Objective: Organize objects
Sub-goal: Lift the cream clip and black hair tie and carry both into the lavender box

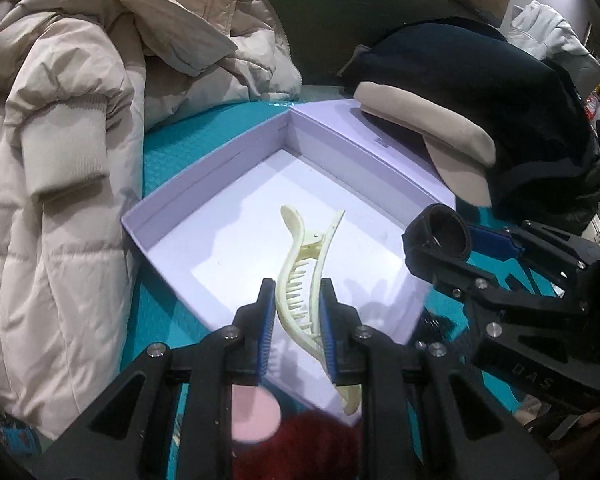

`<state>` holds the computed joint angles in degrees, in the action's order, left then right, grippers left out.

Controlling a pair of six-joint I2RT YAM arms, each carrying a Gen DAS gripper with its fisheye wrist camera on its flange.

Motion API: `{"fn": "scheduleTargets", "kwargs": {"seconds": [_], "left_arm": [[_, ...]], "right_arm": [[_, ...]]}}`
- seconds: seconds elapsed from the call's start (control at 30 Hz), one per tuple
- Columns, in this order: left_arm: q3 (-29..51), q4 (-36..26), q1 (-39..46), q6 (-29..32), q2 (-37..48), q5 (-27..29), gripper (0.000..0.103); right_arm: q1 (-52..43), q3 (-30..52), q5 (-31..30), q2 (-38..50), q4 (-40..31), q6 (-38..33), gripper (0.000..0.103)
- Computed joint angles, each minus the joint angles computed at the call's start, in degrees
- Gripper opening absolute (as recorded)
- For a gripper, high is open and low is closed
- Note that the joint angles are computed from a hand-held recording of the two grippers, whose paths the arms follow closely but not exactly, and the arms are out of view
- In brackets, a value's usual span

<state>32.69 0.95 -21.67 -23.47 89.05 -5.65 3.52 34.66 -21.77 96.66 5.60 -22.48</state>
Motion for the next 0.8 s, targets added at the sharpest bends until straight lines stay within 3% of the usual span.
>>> {"fn": "scheduleTargets", "kwargs": {"seconds": [0.4, 0.8], "left_arm": [[10.85, 0.25, 6.14, 6.39, 11.28, 1.43, 0.020], [21.77, -2.85, 8.33, 7.55, 19.45, 3.21, 0.020]], "right_arm": [[3.06, 12.30, 1.43, 10.43, -1.67, 0.26, 0.043], [2.74, 21.66, 0.66, 17.95, -3.87, -1.03, 0.043]]}}
